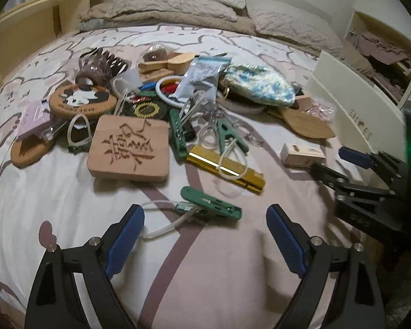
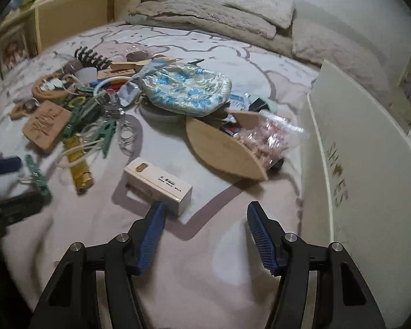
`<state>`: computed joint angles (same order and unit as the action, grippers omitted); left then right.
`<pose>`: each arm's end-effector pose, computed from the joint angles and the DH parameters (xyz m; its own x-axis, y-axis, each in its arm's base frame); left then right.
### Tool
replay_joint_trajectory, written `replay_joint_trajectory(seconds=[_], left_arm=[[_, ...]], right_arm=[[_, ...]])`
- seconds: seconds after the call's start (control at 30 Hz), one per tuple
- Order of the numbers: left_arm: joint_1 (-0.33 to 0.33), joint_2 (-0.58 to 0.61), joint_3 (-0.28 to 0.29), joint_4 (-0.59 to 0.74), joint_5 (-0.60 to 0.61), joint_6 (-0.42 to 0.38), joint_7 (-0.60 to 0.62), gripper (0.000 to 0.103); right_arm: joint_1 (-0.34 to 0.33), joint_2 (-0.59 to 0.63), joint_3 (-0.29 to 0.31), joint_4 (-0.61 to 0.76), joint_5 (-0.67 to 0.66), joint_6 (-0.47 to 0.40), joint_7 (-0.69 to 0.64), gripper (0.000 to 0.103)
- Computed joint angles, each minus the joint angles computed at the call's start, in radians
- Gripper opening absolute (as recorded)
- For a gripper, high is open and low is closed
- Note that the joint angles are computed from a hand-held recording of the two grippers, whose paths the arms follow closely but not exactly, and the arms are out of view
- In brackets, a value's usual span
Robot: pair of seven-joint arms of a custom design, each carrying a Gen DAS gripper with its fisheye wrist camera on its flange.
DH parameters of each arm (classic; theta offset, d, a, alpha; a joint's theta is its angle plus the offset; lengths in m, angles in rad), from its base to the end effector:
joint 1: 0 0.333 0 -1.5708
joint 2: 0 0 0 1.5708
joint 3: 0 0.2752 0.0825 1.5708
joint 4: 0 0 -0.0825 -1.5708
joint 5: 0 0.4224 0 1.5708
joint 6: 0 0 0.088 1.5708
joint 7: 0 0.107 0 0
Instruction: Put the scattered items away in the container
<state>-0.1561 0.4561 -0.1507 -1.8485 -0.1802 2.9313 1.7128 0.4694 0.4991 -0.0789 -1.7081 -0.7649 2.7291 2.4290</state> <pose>0.6708 -0.1924 0.2888 -0.2803 -0.9528 0.1164 -0.7927 0.1614 -0.5878 0.6502 0.3017 0.2931 0.1175 -0.9771 0.1776 -0.7588 -0.2037 -0.6187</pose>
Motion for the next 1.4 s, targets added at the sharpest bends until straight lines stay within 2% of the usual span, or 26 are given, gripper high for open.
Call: replay_joint_trajectory(seconds=[0.1, 0.17, 0.27, 0.3, 0.37, 0.53, 0.67, 0.87, 1.03, 1.13, 1.23, 1.37, 1.4], left_arm=[[0.037, -0.009, -0.041, -0.011, -0.036, 0.02, 0.046, 0.091], [0.087, -0.015, -0.099, -0.021, -0.092, 0.038, 0.119, 0.091], [0.208, -0.024, -0.243, -0.038, -0.232, 0.072, 0.31, 0.091], [0.215, -0.024, -0.252, -0.035, -0.254, 0.072, 0.338, 0.091], [0.184, -0.02, -0.221, -0.019, -0.263, 0.048, 0.346, 0.091], [0.077, 0.019, -0.103, 0.05, -0.206, -0.05, 0.262, 0.091], [-0.032, 0.036, 0.015, 0.062, -0.069, -0.029, 0.121, 0.091], [-0.03, 0.053, 0.011, 0.071, 0.0, -0.043, 0.097, 0.091], [-0.062, 0.073, 0.05, 0.101, 0.067, -0.09, 0.028, 0.09], [-0.055, 0.078, 0.045, 0.108, 0.082, -0.102, 0.004, 0.089], [-0.047, 0.077, 0.041, 0.105, 0.086, -0.097, -0.013, 0.082], [-0.025, 0.078, 0.022, 0.107, 0.068, -0.097, -0.018, 0.077], [-0.025, 0.076, 0.022, 0.104, 0.068, -0.095, -0.018, 0.076]], right_arm=[[0.035, 0.022, -0.028, 0.037, -0.07, -0.048, 0.009, 0.063], [0.045, 0.029, -0.036, 0.052, -0.104, -0.065, 0.018, 0.063], [0.039, 0.039, -0.03, 0.068, -0.119, -0.073, 0.003, 0.063], [0.036, 0.037, -0.027, 0.065, -0.12, -0.069, 0.001, 0.063], [0.033, 0.026, -0.026, 0.052, -0.127, -0.055, 0.004, 0.063], [0.014, -0.021, -0.014, -0.009, -0.125, 0.015, 0.015, 0.063], [-0.05, -0.041, 0.041, -0.047, -0.001, 0.107, -0.072, 0.063], [-0.121, -0.053, 0.109, -0.092, 0.222, 0.199, -0.21, 0.063], [-0.155, -0.039, 0.154, -0.093, 0.369, 0.225, -0.312, 0.063], [-0.171, -0.021, 0.181, -0.082, 0.444, 0.231, -0.366, 0.063], [-0.163, -0.002, 0.183, -0.065, 0.49, 0.227, -0.389, 0.063], [-0.123, 0.024, 0.145, -0.032, 0.508, 0.212, -0.354, 0.064], [-0.115, 0.032, 0.138, -0.022, 0.508, 0.204, -0.343, 0.071]])
